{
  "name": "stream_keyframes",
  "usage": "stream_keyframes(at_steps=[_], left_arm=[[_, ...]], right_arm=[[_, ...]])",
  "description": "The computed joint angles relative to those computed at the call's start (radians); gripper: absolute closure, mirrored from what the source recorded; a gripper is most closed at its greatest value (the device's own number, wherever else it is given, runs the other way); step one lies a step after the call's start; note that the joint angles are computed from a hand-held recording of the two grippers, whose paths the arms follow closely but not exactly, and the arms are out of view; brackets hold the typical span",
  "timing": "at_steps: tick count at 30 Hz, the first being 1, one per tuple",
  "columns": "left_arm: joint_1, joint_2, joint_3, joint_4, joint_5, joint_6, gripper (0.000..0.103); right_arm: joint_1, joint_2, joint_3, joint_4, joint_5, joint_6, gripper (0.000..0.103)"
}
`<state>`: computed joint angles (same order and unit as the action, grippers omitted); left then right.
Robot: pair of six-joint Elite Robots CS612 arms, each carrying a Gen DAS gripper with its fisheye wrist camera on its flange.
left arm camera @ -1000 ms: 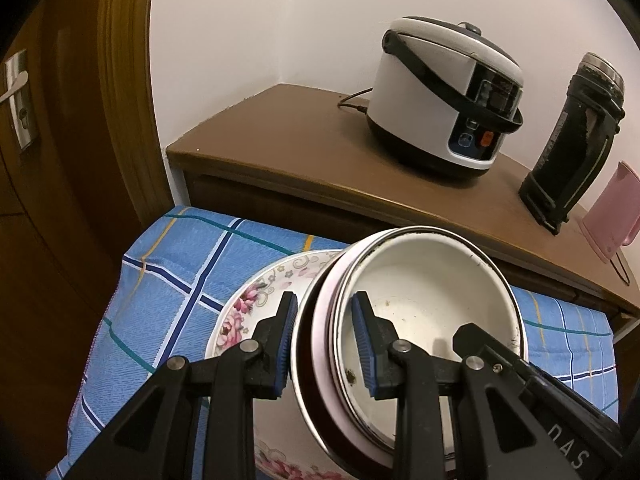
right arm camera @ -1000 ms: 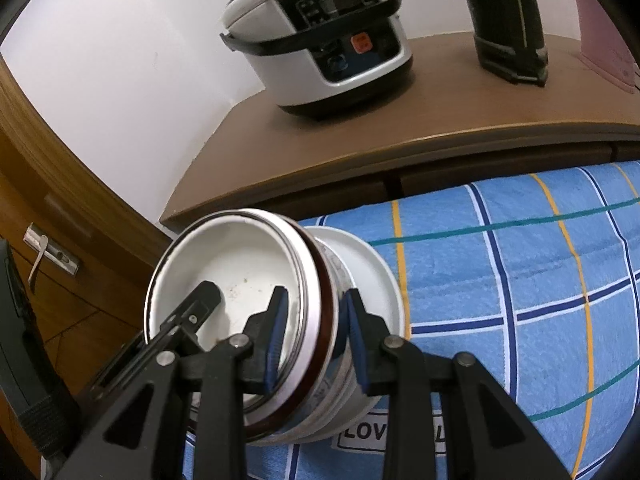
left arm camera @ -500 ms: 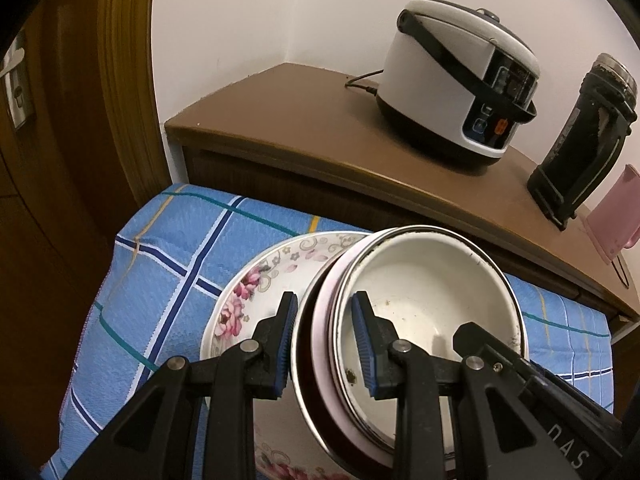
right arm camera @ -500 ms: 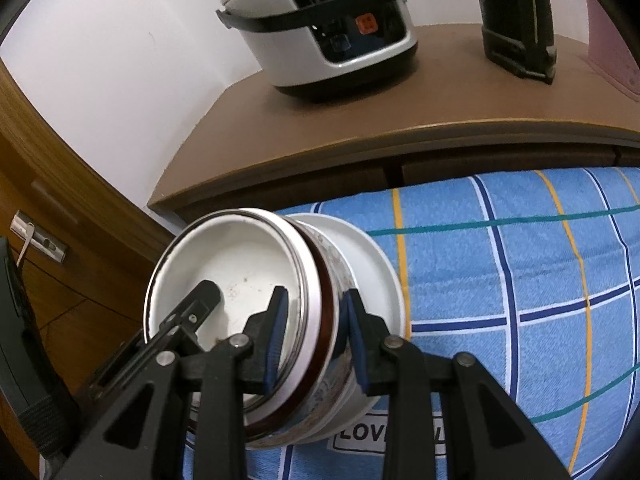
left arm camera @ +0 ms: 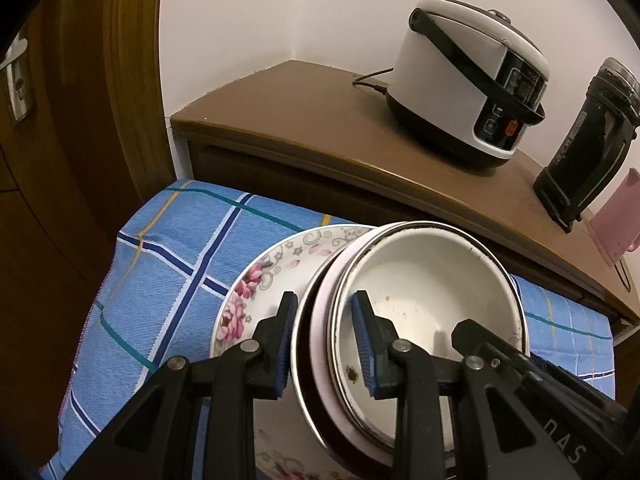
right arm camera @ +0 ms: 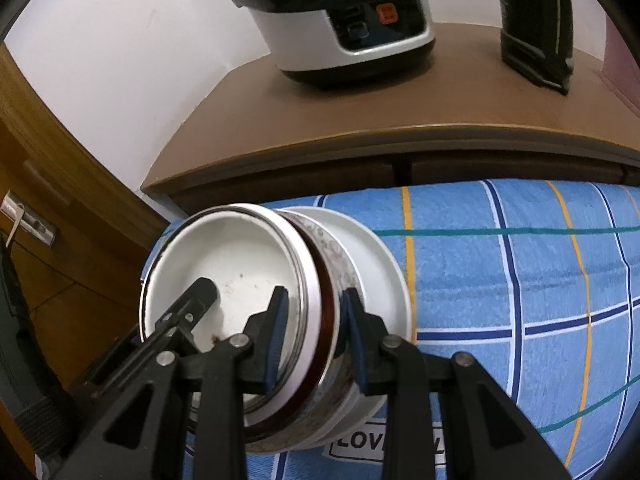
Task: Organize plates and bowls
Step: 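Lower the bowl stack onto the floral plates with the right gripper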
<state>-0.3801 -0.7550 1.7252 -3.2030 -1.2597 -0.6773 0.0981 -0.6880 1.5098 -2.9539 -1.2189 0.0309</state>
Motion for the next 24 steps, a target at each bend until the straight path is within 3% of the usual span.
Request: stream_keyframes(at_steps=[24], left_arm=[[-0.001, -0.007, -0.006, 0.053, 0.008, -0.002, 0.071]], right_arm=[[-0.012, 0.016, 0.017, -0.075, 0.063, -0.013, 0.073]])
